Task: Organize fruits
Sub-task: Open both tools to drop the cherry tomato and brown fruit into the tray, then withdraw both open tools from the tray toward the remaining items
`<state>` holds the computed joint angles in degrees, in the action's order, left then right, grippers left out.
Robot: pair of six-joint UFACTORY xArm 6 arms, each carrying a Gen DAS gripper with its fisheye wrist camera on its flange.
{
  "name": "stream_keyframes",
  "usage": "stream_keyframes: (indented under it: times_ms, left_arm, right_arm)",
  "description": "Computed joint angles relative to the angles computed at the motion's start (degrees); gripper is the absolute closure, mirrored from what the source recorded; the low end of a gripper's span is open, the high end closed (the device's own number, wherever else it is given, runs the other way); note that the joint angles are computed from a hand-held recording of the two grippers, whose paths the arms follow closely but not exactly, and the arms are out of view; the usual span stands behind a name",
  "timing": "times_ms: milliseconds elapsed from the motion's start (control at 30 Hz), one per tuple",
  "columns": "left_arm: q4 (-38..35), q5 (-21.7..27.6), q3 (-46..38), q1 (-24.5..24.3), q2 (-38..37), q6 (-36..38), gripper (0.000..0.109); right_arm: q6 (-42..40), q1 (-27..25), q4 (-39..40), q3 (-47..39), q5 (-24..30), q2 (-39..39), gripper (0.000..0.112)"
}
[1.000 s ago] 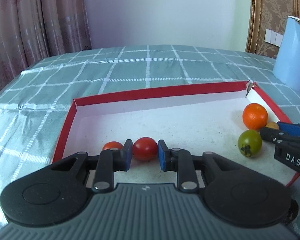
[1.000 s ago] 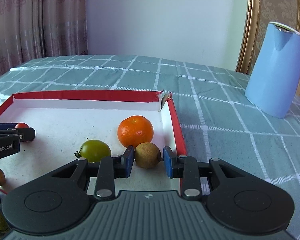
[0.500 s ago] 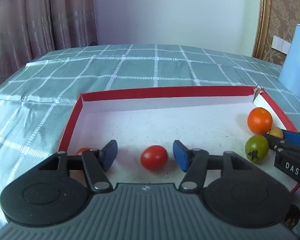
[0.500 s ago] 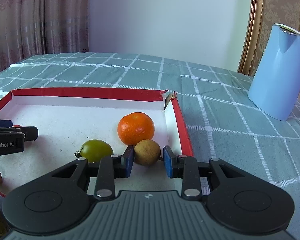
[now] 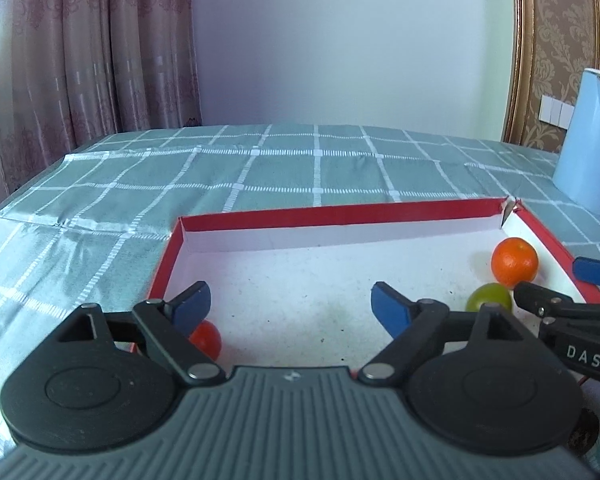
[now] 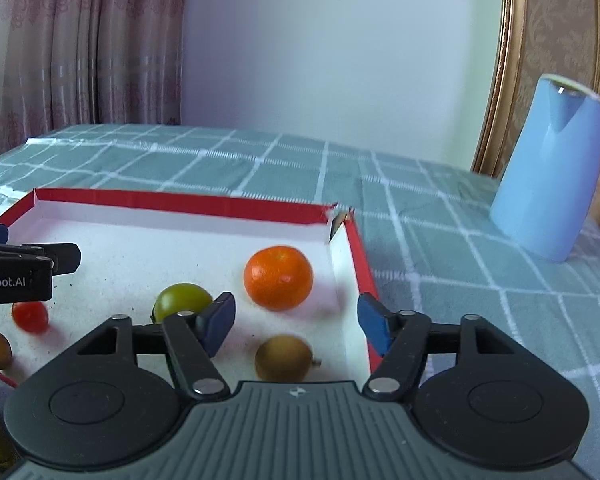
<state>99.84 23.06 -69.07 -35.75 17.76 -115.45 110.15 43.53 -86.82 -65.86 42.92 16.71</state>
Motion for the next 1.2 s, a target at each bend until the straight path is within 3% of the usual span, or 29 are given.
stream_keyframes:
  times_ms: [200,333,600,733,900,1000,1200]
  left_arm:
    - [10.34,1.94,4.64,-0.11,-4.33,-12.47,0.018]
    - [14.83,4.15,9.24,-0.39,-7.73,-18.09,0.016]
    - [19.71,4.01,15.92,0.19,-13.36,-27.48,0.015]
    - [20.68,5.83,20.81,-1.86,-16.41,-26.62,0.015]
    - [28.94,5.07,25.12,-1.95,-20.05,-37.03,0.006]
    - [33.15,-1.58,23.78,0.87,-19.42,-43.44,0.006]
    - [25.03,2.27,26.31,-1.89,-20.81,-32.32,0.006]
  right_arm:
    - [4.35,2.16,-2.53,2.06,5.37,-1.62,0.041]
    - [11.18,2.87,-4.56,5.34,8.2,-4.46,0.032]
    - [21.71,3.45,-8.96,12.41,6.81,-10.33,0.032]
    - [25.45,4.83,-10.57,14.92,7.42,-12.19,0.032]
    - [24.87,5.56,-9.79,15.41,8.08,-12.33,0.031]
    - [24.67,5.26,-9.53,15.38,7.2,-12.26,0.031]
    - [24.97,5.45,-9.95,15.58,7.5,-12.31,0.031]
